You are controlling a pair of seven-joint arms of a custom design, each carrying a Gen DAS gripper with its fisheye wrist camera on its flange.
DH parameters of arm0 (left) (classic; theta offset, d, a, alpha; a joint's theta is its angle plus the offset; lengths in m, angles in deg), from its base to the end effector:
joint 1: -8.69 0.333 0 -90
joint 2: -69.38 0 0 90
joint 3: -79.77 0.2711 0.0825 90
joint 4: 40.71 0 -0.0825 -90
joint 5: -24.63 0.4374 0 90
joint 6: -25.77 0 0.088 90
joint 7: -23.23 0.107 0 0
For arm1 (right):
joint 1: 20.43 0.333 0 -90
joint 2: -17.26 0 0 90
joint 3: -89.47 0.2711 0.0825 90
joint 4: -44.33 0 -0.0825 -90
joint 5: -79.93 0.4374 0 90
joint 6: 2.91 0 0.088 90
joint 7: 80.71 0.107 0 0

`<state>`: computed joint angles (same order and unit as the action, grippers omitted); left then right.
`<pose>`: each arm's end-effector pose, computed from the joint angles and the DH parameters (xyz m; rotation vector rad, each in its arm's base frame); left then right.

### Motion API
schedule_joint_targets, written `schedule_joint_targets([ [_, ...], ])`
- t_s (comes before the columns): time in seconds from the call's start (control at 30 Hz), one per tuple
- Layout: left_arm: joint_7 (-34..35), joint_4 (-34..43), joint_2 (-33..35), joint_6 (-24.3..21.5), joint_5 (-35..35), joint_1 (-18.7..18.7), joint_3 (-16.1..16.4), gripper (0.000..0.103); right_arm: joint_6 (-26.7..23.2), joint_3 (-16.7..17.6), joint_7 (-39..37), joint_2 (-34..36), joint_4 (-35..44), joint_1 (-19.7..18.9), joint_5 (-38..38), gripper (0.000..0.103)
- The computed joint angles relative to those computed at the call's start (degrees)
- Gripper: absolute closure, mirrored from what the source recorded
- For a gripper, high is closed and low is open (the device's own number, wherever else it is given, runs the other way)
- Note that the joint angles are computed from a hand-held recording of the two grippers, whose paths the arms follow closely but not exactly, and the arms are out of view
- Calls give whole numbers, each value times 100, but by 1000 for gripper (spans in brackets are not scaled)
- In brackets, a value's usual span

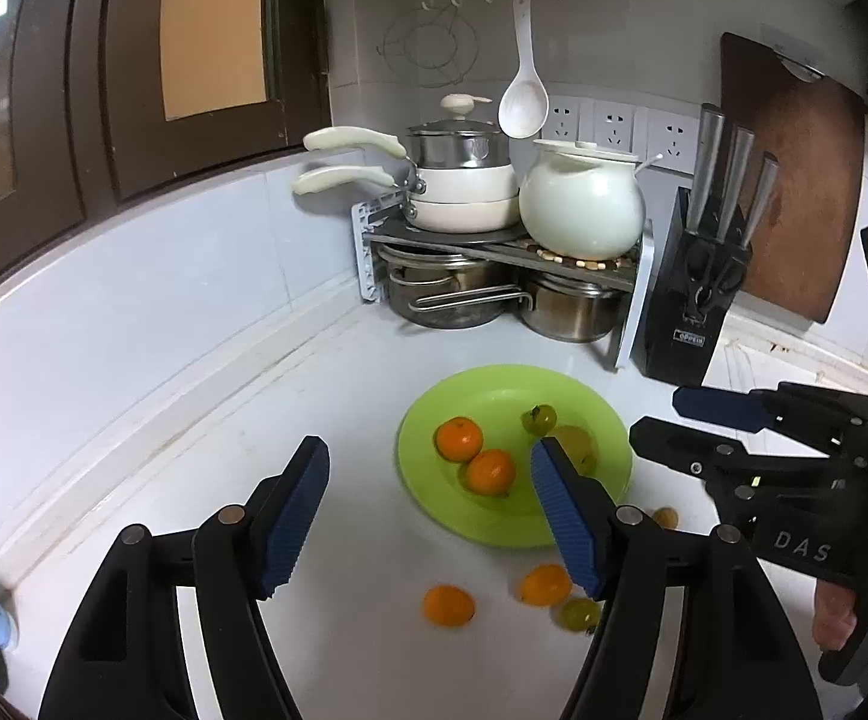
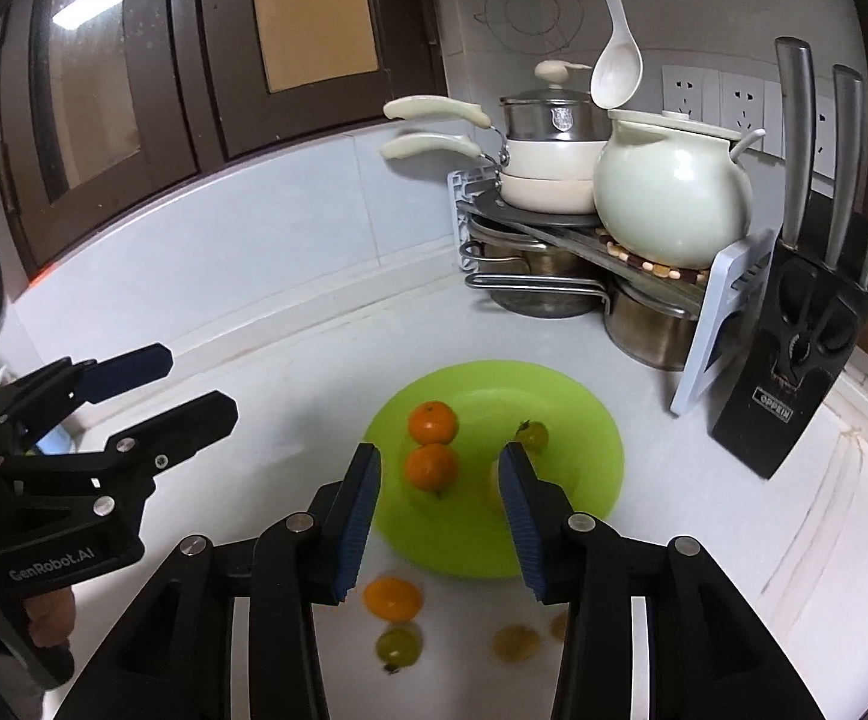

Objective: Organize fruits
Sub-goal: 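Lift both open tools away from the plate toward the loose fruit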

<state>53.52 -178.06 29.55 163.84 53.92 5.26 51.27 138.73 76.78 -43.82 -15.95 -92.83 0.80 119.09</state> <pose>0.4068 -0.2749 0.5551 -1.7670 1.4438 -0.6936 0.4987 0.0657 0.5408 -2.0191 0.9888 -0.3231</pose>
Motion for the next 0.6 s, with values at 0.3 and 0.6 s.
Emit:
schedule_joint_targets([
  [0.3, 286, -596, -627, -18, -334, -340, 120, 30, 97, 59, 183, -593, -557, 27, -248, 55],
  [0.6, 526, -953, -912, 63, -504, -388, 12, 28, 210, 22, 569, -900, -986, 93, -731, 55],
])
